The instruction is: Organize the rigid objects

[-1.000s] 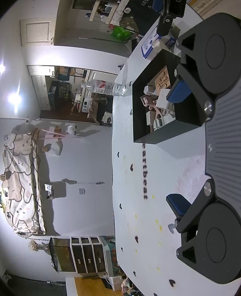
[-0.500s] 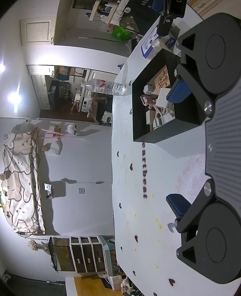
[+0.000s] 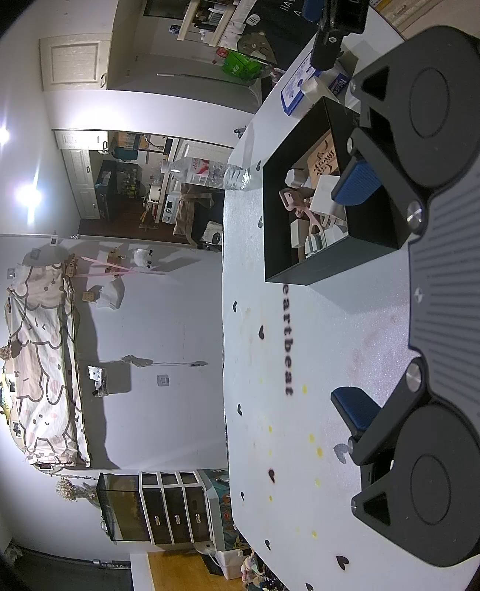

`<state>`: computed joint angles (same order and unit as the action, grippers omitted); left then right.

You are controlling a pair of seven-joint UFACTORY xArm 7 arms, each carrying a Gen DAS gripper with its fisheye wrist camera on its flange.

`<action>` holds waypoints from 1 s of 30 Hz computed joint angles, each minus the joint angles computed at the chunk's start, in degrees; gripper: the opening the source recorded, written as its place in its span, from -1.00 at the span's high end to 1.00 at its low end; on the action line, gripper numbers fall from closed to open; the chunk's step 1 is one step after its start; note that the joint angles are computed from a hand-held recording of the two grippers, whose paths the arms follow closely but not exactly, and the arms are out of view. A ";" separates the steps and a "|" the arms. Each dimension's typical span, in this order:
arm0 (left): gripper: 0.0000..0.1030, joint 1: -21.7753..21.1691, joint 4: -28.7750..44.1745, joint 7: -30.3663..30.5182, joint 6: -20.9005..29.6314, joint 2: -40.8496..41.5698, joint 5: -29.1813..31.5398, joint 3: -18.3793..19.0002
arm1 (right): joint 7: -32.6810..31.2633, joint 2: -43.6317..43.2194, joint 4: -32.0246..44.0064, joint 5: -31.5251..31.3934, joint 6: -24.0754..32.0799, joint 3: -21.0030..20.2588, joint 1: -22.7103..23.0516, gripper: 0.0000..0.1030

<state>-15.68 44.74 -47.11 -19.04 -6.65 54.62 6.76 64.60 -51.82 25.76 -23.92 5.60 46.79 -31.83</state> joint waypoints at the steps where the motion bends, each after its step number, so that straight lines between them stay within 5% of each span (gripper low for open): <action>1: -1.00 0.00 0.00 -0.05 0.00 -0.01 0.05 0.02 | 0.00 -0.02 0.00 0.00 0.02 0.01 0.01 -1.00; 30: -1.00 -0.05 0.18 -0.79 0.11 -0.04 0.85 0.15 | -0.06 -0.09 -0.09 0.03 -0.03 -0.05 0.04 -1.00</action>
<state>-15.73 44.92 -47.90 -18.94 -6.69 55.47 6.91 64.53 -51.91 25.68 -23.89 5.57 46.73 -31.79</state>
